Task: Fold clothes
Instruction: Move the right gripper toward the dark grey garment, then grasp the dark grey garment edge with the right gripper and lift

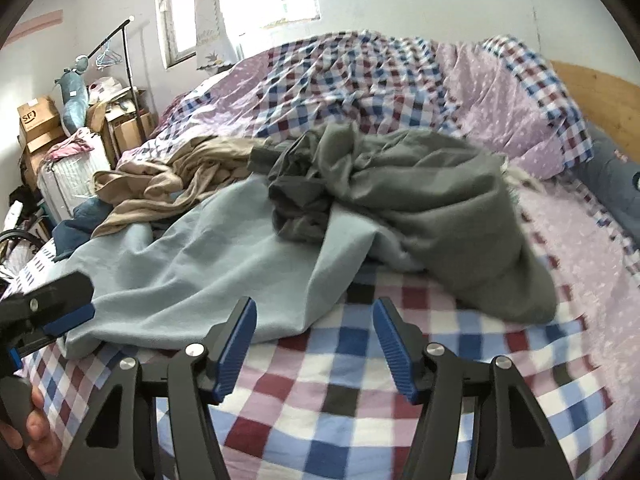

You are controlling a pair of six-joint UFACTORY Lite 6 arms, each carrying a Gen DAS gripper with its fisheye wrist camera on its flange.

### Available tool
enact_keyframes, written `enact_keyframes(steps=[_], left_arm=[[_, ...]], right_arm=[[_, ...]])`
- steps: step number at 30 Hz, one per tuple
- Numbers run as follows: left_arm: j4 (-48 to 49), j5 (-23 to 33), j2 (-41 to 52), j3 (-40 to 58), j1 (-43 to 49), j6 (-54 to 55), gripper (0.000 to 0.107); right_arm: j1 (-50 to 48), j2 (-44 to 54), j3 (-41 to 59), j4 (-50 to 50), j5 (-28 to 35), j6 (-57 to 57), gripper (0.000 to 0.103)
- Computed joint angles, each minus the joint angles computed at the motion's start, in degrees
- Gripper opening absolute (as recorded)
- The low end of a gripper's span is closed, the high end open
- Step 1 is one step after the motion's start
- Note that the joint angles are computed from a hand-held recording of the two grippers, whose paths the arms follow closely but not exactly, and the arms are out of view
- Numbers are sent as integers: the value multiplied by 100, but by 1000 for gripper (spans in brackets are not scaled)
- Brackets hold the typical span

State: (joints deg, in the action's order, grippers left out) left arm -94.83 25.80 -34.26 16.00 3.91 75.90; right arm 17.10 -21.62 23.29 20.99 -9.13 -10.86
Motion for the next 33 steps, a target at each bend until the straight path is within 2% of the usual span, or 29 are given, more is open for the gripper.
enact_keyframes(steps=[2, 4, 7, 14, 17, 20, 29, 31, 33], left_arm=[[6, -18, -30, 8, -87, -33, 101], [2, -10, -22, 26, -133, -64, 101], [-33, 38, 60, 70, -143, -67, 101], [6, 50, 171, 121, -198, -73, 101], [-58, 74, 233, 138, -210, -50, 101], [-113, 61, 281, 152, -255, -33, 101], [-51, -35, 328, 157, -419, -120, 101], [-29, 16, 306, 145, -357, -130, 101], [-27, 36, 315, 144, -328, -126, 101]], right_arm=[[-114, -43, 65, 313, 52, -398, 65], [-300, 7, 189, 120, 128, -362, 65], [-656, 238, 442, -1189, 195, 651, 65], [-1589, 1263, 1163, -2024, 46, 912, 65], [-1946, 1868, 1489, -2795, -5, 1469, 65], [-1999, 2233, 1647, -2332, -78, 804, 65], [-1941, 3137, 2088, -1981, -153, 456, 64], [-1970, 3318, 2220, -1910, -89, 405, 61], [-1985, 3484, 2379, -1512, 13, 40, 47]])
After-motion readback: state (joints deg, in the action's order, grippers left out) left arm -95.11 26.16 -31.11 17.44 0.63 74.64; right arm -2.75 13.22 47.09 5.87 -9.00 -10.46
